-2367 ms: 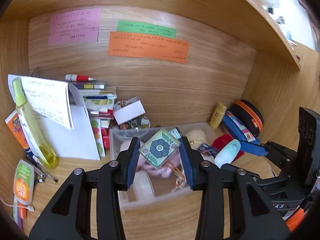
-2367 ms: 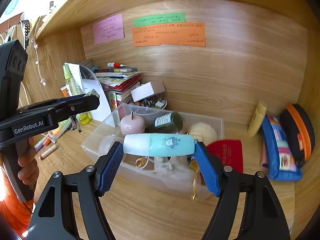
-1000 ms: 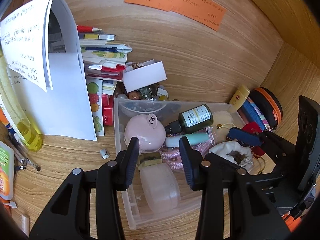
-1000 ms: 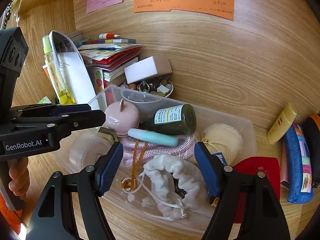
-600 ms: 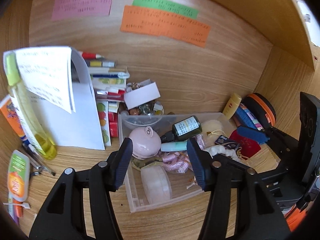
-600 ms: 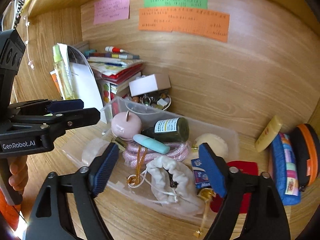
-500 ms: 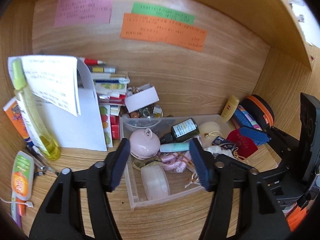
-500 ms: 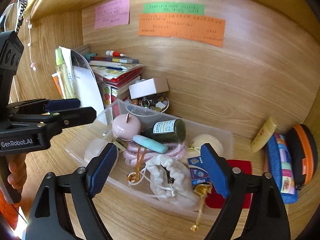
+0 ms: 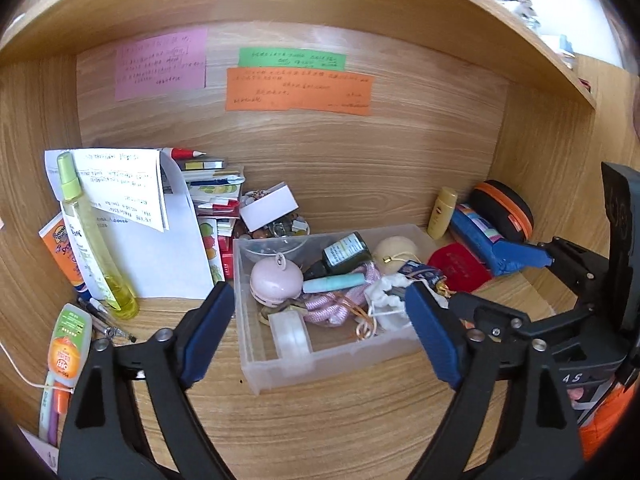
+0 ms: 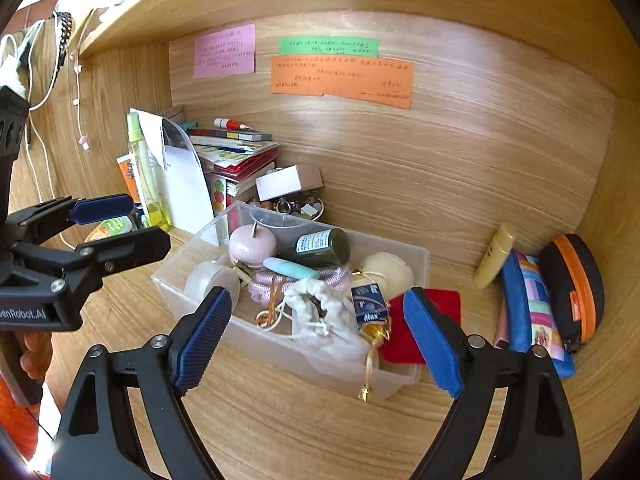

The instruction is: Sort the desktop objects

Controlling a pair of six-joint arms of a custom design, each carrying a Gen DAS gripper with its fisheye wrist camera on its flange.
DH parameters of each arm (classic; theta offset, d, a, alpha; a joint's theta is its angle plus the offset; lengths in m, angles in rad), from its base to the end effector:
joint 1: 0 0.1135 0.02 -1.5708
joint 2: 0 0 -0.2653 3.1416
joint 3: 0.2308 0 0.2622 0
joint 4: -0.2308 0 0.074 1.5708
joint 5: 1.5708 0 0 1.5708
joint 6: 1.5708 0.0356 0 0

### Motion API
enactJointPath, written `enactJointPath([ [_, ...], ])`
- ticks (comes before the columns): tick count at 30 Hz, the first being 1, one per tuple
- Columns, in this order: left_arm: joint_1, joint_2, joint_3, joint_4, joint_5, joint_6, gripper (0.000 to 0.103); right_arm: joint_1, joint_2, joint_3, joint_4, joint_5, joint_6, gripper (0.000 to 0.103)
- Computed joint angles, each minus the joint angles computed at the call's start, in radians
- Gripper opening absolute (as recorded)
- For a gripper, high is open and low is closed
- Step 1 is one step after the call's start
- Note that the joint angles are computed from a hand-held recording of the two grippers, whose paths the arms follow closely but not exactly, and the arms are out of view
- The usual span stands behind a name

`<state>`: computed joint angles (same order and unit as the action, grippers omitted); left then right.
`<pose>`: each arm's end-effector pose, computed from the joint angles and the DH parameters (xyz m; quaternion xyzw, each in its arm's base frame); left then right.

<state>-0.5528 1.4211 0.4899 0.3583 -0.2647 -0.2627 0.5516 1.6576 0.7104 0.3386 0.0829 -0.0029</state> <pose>0.2363 -0.1349 0.1481 0.0633 0.8704 -0.0817 0.4814 0.2831 0.1707 0.1430 -0.2240 0.8572 0.0899 0.4550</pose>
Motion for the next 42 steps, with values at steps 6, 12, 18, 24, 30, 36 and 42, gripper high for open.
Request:
enactJointPath([
  [6,-0.054,-0.011,-0.034,0.004,-0.052,-0.023,0.096,-0.012,-0.081,-0.1,0.04,0.006,0.01,0.087],
  [12,-0.099,0.032,-0.049,-0.006,-0.124,-0.044,0.096,-0.035,-0.15,-0.204,0.101,-0.005,0.031,0.101],
  [18,-0.155,0.091,-0.05,-0.002,-0.223,-0.087,0.096,-0.053,-0.192,-0.261,0.124,-0.025,0.051,0.102],
  [24,-0.191,0.119,-0.054,0.022,-0.26,-0.113,0.096,-0.052,-0.195,-0.282,0.137,-0.026,0.061,0.102],
  [30,-0.169,0.133,-0.047,0.033,-0.182,-0.125,0.096,-0.037,-0.195,-0.29,0.142,-0.005,0.049,0.102],
  [36,-0.167,0.141,-0.044,0.046,-0.186,-0.132,0.096,-0.035,-0.182,-0.284,0.142,-0.01,0.047,0.102],
  [42,-0.162,0.14,-0.043,0.056,-0.181,-0.137,0.096,-0.031,-0.164,-0.269,0.136,-0.009,0.047,0.102],
])
